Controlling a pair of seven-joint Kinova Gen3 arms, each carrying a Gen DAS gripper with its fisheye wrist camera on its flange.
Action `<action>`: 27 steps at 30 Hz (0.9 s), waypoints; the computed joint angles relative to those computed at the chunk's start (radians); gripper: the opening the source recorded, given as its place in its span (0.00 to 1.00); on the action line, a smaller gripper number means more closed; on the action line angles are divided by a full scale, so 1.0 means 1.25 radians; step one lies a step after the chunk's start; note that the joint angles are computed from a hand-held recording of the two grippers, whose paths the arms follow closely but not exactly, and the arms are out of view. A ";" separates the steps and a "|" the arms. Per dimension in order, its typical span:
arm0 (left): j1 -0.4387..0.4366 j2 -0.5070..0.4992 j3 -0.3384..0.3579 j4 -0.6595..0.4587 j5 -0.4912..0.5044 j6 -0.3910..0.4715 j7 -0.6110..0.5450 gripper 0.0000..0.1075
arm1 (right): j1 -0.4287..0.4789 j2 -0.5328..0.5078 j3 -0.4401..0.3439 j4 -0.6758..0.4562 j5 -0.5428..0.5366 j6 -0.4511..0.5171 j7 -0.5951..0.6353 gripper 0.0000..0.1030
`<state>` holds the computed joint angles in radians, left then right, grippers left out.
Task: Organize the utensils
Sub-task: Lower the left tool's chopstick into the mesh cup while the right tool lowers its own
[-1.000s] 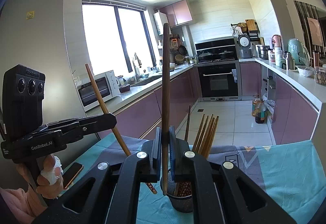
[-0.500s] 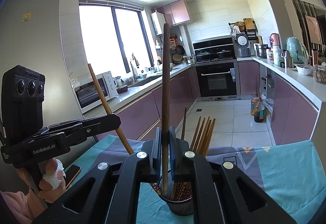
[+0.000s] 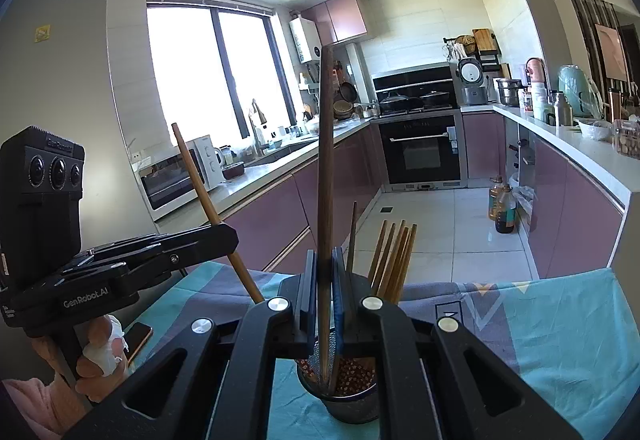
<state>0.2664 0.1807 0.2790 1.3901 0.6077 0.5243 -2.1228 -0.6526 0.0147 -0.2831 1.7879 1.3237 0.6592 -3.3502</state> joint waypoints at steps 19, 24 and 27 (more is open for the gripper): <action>0.019 0.023 -0.006 -0.041 -0.067 0.029 0.063 0.07 | 0.002 0.021 0.021 -0.021 -0.045 -0.010 0.032 0.06; 0.021 0.033 -0.010 -0.056 -0.084 0.045 0.079 0.07 | 0.003 0.027 0.026 -0.022 -0.058 -0.015 0.040 0.06; 0.020 0.038 -0.010 -0.061 -0.092 0.052 0.084 0.07 | 0.005 0.032 0.032 -0.024 -0.069 -0.022 0.047 0.06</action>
